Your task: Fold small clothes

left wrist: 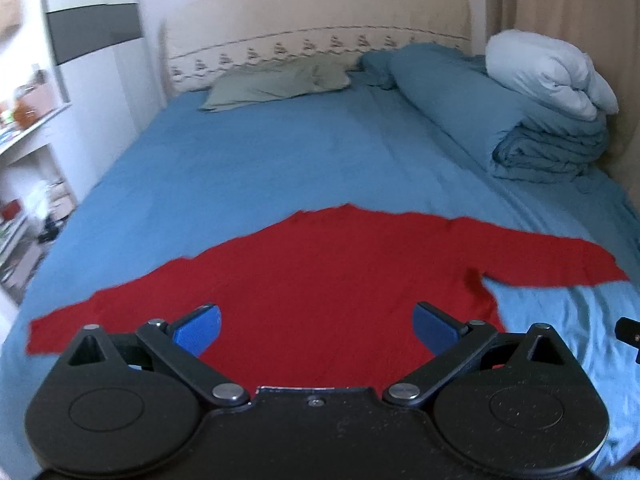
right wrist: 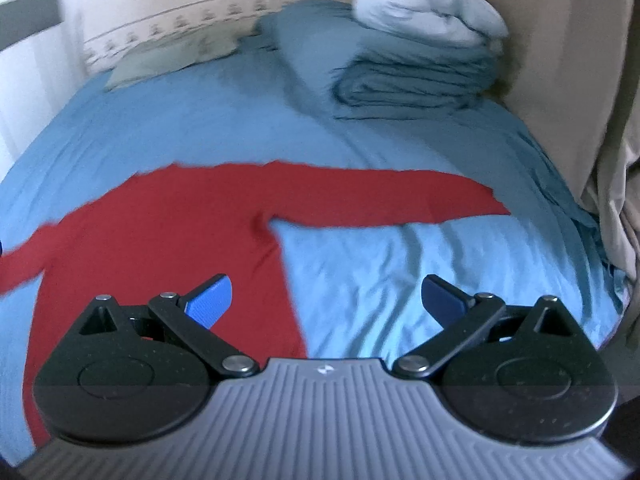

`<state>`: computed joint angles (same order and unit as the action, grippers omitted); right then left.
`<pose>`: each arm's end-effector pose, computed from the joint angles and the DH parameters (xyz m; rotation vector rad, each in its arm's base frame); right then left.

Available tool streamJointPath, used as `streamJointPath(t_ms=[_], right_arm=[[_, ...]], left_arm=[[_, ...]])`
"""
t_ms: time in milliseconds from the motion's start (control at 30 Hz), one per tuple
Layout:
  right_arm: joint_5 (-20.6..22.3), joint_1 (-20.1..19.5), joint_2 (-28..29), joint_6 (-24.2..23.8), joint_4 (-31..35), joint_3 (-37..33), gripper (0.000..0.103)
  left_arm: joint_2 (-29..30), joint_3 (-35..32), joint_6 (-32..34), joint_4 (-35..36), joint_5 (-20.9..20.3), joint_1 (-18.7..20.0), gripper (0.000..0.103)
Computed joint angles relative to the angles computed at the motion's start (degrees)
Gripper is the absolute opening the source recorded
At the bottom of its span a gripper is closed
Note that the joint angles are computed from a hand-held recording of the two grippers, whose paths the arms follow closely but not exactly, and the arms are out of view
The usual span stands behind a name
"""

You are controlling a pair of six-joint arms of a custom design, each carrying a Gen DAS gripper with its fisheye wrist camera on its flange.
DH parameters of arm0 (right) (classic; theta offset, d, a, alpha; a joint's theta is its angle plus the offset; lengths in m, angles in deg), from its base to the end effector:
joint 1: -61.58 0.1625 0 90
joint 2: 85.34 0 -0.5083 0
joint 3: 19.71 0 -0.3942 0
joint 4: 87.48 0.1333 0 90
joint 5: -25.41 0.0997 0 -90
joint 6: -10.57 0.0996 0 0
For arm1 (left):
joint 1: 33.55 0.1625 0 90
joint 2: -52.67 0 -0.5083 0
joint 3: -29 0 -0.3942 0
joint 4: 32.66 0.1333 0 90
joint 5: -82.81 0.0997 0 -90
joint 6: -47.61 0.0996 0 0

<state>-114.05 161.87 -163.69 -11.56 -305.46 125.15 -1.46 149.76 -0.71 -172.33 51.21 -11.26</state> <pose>0.1218 -0.3481 0.3555 0.0319 -2.0422 1.0715 -0.4117 -0.4045 0.1335 0.5564 2.1578 -0.8773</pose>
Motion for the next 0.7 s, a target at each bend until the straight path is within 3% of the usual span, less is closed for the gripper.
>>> streamJointPath(t_ms=[133,267,433,600,700], right_arm=[[2.4,-6.5,1.3,-1.0,0.6,-6.7,0.103],[8.0,-12.8,1.4,-0.9,0.3,-13.3,0.103],[10.0,-18.6,2.1,0.8,2.6,-20.2,0.103],[12.7,-26.0,4.7,1.7,2.0,-24.8,0.103],[15.4,-30.6,5.7,5.1,3.7,-27.0,0.103]], left_arm=[[7.2,-8.4,10.5,-5.9,-1.3,4.9,0.103],[12.4,-16.7,17.3,-8.1,-7.0,8.2,0.103],[19.8,-27.1,21.3,-5.3,-10.6,11.2,0.103],[26.6,-33.1,22.7,-4.8,-10.6,14.1,0.103],[30.1,-36.2,23.1,-3.5,-10.5,15.8,0.103]])
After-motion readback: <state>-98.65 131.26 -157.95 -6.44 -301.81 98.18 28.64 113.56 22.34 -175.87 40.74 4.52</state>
